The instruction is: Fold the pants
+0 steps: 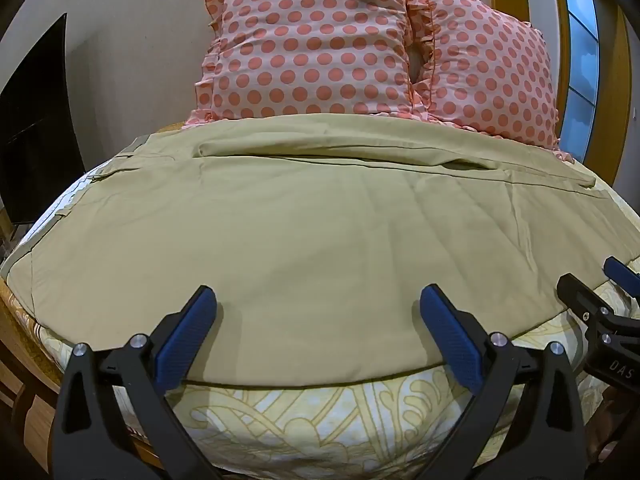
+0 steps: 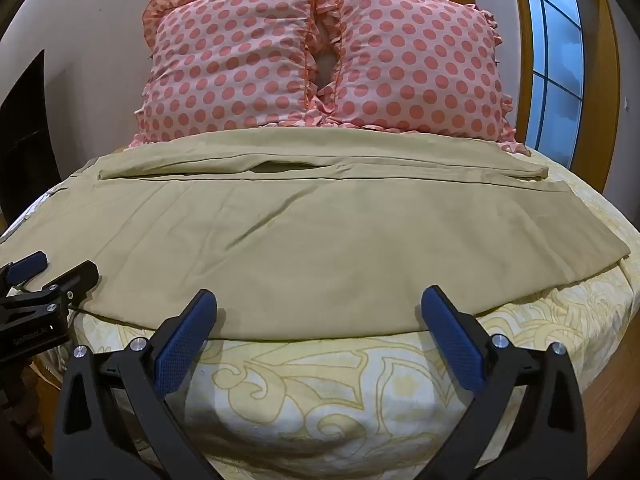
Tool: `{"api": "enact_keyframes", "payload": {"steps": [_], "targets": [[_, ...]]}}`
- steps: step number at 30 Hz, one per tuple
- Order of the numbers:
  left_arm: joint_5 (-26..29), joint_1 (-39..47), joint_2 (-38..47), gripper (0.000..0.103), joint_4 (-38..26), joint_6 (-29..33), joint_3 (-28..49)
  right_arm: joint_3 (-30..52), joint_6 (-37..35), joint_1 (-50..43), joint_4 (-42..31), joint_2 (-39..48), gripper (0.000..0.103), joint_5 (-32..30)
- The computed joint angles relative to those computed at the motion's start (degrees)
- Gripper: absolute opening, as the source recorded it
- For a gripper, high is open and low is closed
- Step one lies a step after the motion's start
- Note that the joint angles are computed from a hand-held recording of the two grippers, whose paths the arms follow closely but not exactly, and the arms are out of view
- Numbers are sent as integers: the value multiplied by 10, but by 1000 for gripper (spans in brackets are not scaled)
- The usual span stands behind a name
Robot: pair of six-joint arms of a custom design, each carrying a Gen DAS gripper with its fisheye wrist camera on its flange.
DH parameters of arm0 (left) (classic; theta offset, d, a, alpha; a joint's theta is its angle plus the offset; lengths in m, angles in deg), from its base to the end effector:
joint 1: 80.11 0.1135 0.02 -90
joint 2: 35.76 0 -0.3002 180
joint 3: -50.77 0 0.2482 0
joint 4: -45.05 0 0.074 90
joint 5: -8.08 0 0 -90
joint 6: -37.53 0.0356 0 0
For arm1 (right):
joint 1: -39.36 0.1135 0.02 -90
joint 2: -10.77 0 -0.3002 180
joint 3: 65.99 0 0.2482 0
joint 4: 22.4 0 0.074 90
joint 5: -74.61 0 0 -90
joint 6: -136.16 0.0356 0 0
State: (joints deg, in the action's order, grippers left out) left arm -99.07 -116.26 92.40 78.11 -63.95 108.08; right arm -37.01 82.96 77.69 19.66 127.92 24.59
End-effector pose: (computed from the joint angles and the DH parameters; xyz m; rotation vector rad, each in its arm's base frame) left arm 0.3068 -0.2111 0.0489 0.3102 2.1774 -0.1314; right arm 0.1986 0.1279 0.0596 0.2843 2.1384 -0.0912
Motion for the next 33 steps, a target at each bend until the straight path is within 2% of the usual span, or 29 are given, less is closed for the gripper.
{"api": "enact_keyframes", "payload": {"steps": [33], "targets": [[-1, 0, 1, 101, 5, 2, -1, -3, -1, 1, 12, 4, 102, 2]]}}
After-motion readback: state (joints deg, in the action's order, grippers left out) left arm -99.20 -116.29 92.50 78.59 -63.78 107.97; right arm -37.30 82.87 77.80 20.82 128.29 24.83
